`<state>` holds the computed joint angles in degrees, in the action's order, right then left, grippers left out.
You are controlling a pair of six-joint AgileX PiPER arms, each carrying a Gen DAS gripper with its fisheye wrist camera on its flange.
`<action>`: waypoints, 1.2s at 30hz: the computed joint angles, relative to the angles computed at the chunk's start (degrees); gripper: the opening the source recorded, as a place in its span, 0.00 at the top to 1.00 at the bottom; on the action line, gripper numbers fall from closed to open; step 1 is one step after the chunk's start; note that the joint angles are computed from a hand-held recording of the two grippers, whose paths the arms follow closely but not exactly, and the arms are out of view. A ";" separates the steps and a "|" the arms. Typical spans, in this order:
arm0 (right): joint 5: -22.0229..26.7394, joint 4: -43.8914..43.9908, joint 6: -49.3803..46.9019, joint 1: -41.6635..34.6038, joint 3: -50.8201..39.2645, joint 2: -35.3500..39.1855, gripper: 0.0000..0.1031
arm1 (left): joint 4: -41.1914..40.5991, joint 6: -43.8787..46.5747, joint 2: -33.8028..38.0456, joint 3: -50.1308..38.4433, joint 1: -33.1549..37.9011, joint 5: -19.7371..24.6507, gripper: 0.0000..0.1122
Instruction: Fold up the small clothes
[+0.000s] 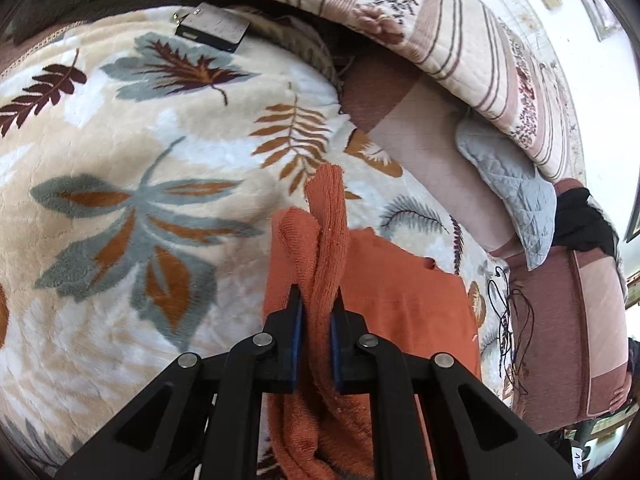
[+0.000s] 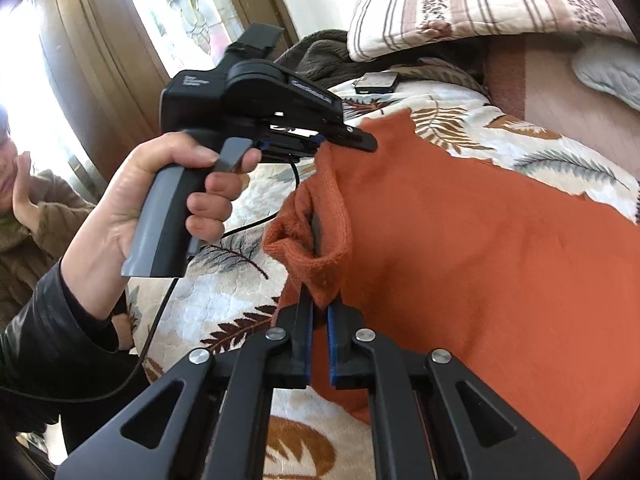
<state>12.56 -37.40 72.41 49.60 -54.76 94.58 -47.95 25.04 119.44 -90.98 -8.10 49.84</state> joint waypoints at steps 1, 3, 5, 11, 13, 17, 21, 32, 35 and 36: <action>0.19 -1.31 1.59 0.30 0.53 -0.61 0.94 | 0.70 -0.68 -0.58 0.43 -0.73 -0.86 0.91; 0.79 -4.06 4.89 0.94 1.85 -2.17 0.94 | 2.00 -1.72 -1.23 0.82 -1.55 -1.53 0.91; 1.56 -6.58 7.94 1.61 3.13 -3.75 0.94 | 3.77 -3.59 -1.60 0.50 -2.72 -1.73 0.91; 2.04 -14.71 18.11 1.43 9.06 -9.93 0.95 | 11.65 -11.15 -2.75 -3.47 -7.66 -0.74 0.92; 1.38 -17.70 21.88 0.81 11.20 -11.69 0.95 | 13.79 -13.54 -3.08 -4.95 -9.61 -0.19 0.92; 1.37 -23.66 28.74 0.88 14.46 -14.84 0.95 | 17.71 -17.97 -3.18 -7.59 -13.43 0.63 0.92; 2.93 -25.89 32.09 1.52 17.47 -18.55 0.95 | 20.32 -21.40 -2.31 -10.59 -17.17 1.67 0.92; 10.75 -18.38 29.01 1.90 29.06 -36.78 0.95 | 28.80 -32.64 6.70 -29.60 -31.14 7.80 0.93; 14.11 -13.48 25.01 2.13 31.87 -42.92 0.95 | 30.93 -35.89 12.31 -39.64 -35.11 11.66 0.94; 15.54 -12.44 24.35 2.63 32.57 -44.52 0.95 | 32.02 -37.04 14.57 -43.71 -36.32 13.40 0.94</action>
<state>28.10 -49.84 96.76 52.23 -22.18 50.06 -15.93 -11.99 134.01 -134.68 -44.42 63.24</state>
